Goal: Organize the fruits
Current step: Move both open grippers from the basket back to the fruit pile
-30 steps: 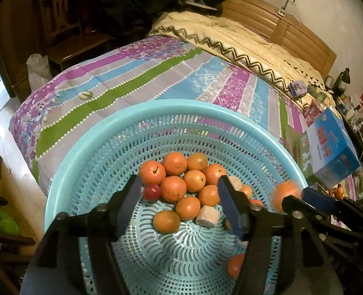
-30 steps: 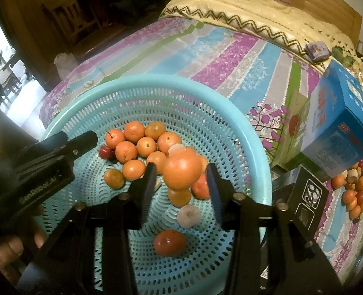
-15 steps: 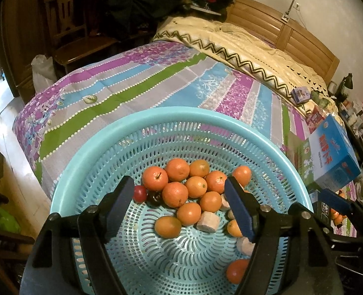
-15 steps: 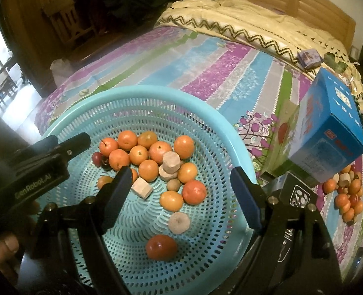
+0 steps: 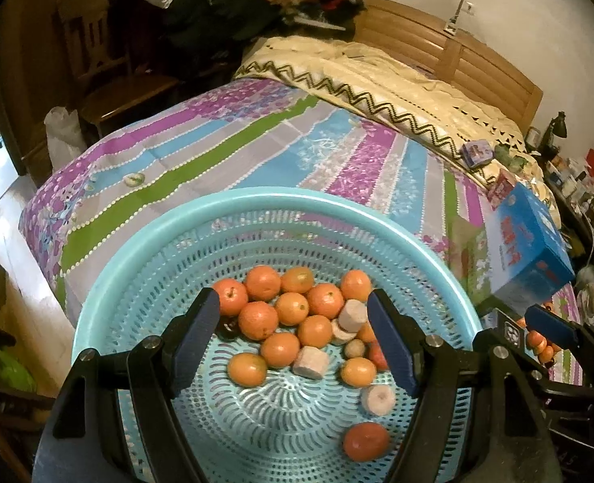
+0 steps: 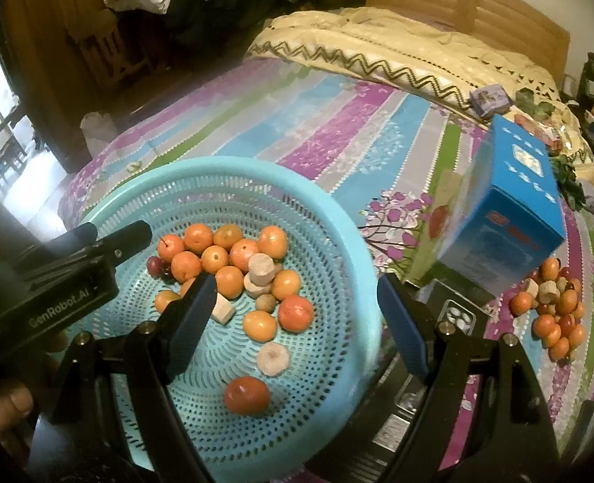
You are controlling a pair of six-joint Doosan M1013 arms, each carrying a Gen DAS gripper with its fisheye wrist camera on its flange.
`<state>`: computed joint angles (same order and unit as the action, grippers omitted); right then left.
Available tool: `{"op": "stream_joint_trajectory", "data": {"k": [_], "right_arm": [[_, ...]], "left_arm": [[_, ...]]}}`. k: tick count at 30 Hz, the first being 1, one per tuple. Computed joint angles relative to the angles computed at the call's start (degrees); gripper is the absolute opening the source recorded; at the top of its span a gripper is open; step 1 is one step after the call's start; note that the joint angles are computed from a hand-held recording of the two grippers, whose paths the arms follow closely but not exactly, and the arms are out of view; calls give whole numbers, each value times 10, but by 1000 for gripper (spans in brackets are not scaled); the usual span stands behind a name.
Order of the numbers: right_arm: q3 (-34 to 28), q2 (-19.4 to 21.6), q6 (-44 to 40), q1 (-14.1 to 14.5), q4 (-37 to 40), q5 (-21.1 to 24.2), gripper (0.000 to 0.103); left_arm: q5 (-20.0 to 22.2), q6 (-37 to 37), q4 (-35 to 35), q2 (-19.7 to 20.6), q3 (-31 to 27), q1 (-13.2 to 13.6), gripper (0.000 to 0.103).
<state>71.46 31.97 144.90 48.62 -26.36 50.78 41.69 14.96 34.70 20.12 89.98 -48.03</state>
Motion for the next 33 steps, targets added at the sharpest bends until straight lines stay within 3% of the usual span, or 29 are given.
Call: {"op": "stream_joint_trajectory", "data": {"k": [10, 21, 33], "right_arm": [[66, -49, 67, -3, -47, -12, 82], [155, -112, 155, -15, -96, -13, 82], [299, -200, 256, -42, -112, 9, 82]], "left_arm": [[5, 17, 16, 13, -37, -32, 77], [12, 79, 9, 53, -108, -76, 77], [-10, 228, -77, 126, -216, -120, 77]]}}
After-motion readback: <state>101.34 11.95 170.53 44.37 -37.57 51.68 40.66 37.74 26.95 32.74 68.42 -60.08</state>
